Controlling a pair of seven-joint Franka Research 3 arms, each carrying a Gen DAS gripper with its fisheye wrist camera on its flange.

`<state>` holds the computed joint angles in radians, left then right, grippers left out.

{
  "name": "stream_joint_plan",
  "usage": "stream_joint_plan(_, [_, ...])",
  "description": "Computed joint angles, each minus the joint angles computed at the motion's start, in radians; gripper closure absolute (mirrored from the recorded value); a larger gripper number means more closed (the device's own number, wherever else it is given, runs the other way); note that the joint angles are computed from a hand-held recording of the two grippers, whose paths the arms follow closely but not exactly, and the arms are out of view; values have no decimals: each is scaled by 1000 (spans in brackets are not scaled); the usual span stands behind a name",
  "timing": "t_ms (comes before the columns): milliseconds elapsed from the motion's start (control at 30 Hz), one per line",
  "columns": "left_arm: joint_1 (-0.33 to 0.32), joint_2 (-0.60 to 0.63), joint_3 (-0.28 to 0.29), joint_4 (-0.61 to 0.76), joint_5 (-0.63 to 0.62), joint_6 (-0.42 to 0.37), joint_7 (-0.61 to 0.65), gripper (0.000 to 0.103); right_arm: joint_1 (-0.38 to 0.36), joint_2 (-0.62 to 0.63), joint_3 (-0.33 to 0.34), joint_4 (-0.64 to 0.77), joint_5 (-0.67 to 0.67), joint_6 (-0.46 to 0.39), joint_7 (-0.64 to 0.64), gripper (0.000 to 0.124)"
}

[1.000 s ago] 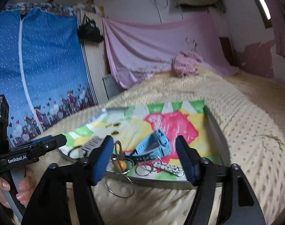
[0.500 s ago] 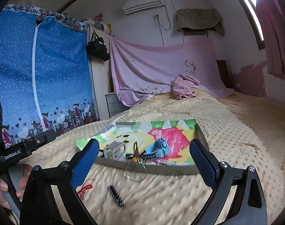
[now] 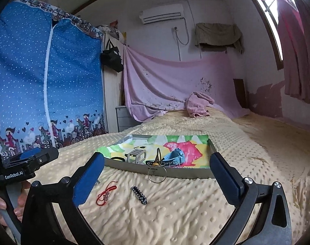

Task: Organize jewelry
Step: 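Move both tools back toward the red bead string and striped bar, then grasp the red bead string with the left tool while the right tool grasps the black-and-white striped bar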

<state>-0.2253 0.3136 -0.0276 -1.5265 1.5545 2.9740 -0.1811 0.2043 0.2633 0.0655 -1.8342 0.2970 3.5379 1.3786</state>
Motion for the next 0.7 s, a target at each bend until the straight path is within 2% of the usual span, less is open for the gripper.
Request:
stream_joint_plan(100, [22,11,-15,-21,-126,39,118,0,18,-11,-15,-15,26,3,-19,22])
stream_joint_plan(133, [35,21,-28,-27,-210,53,204,0,10,-12,-10,-14,21,-5,-12,22])
stream_joint_plan(233, [72,48,-81,-38,-420,61,431,0,21,-3,-34,16,27,-79,-12,22])
stream_joint_plan(267, [71,54,-83,-38,-451,58,465,0,66,5,-77,36,81,-106,-55,22])
stream_joint_plan(300, [81,64,-99,-37,-502,52,522,0,77,11,-89,53,123,-145,-92,22])
stream_joint_plan(433, [109,92,-151,-24,-671,29,698,0,-33,39,3,103,85,-264,-40,23])
stream_joint_plan(533, [126,122,-187,3,-778,7,822,1,-119,73,88,155,104,-353,-63,23])
stream_joint_plan(600, [131,140,-206,20,-837,-2,897,6,-135,102,103,203,119,-430,-84,23])
stream_joint_plan(700, [159,183,-268,62,-943,-31,1049,21,-136,143,101,264,147,-521,-121,23])
